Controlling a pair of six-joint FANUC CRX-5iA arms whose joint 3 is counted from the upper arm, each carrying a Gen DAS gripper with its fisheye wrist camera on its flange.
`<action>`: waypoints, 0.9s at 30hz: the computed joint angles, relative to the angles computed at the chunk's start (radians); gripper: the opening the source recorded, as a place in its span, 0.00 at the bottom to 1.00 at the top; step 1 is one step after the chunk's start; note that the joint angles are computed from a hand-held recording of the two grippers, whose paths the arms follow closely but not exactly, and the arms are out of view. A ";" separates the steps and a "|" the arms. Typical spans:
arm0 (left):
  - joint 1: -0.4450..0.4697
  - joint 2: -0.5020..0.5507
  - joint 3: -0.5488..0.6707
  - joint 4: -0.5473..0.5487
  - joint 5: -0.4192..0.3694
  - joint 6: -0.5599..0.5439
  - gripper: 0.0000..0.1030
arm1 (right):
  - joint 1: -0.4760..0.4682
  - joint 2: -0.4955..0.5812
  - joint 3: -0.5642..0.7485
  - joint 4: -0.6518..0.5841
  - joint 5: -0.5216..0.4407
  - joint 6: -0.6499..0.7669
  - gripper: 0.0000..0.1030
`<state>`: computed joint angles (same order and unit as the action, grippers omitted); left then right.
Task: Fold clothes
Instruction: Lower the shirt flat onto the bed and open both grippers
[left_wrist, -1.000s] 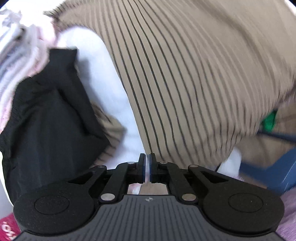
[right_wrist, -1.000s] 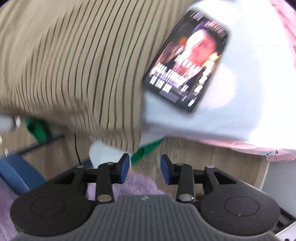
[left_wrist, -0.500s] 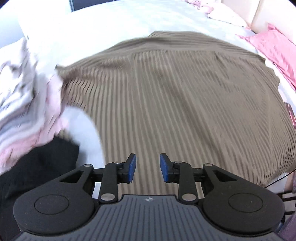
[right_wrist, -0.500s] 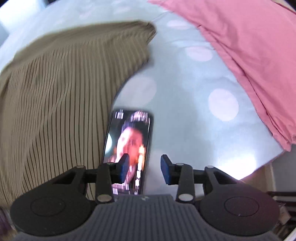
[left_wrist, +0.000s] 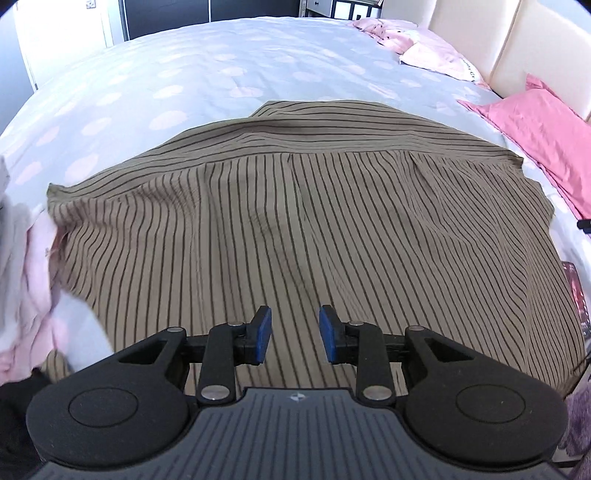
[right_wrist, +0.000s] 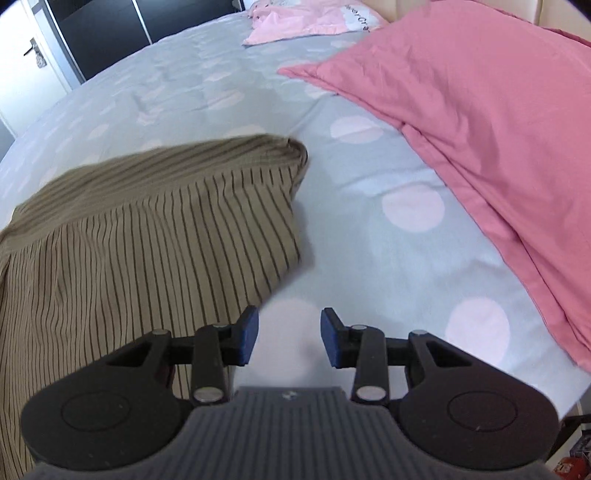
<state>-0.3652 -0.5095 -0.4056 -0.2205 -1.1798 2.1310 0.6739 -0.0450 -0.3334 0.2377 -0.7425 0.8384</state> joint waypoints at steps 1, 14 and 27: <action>0.003 0.014 0.006 -0.003 0.004 0.004 0.26 | -0.008 0.014 0.010 -0.002 0.012 -0.017 0.39; 0.048 0.136 0.038 0.005 0.072 -0.033 0.26 | -0.069 0.250 0.187 -0.078 0.010 -0.147 0.39; 0.057 0.164 0.033 0.047 0.100 -0.094 0.27 | -0.024 0.242 0.184 -0.047 0.017 -0.235 0.02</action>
<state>-0.3086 -0.3455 -0.3726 -0.1740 -1.0797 2.0367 0.6495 0.1968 -0.1489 0.1903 -0.7258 0.6039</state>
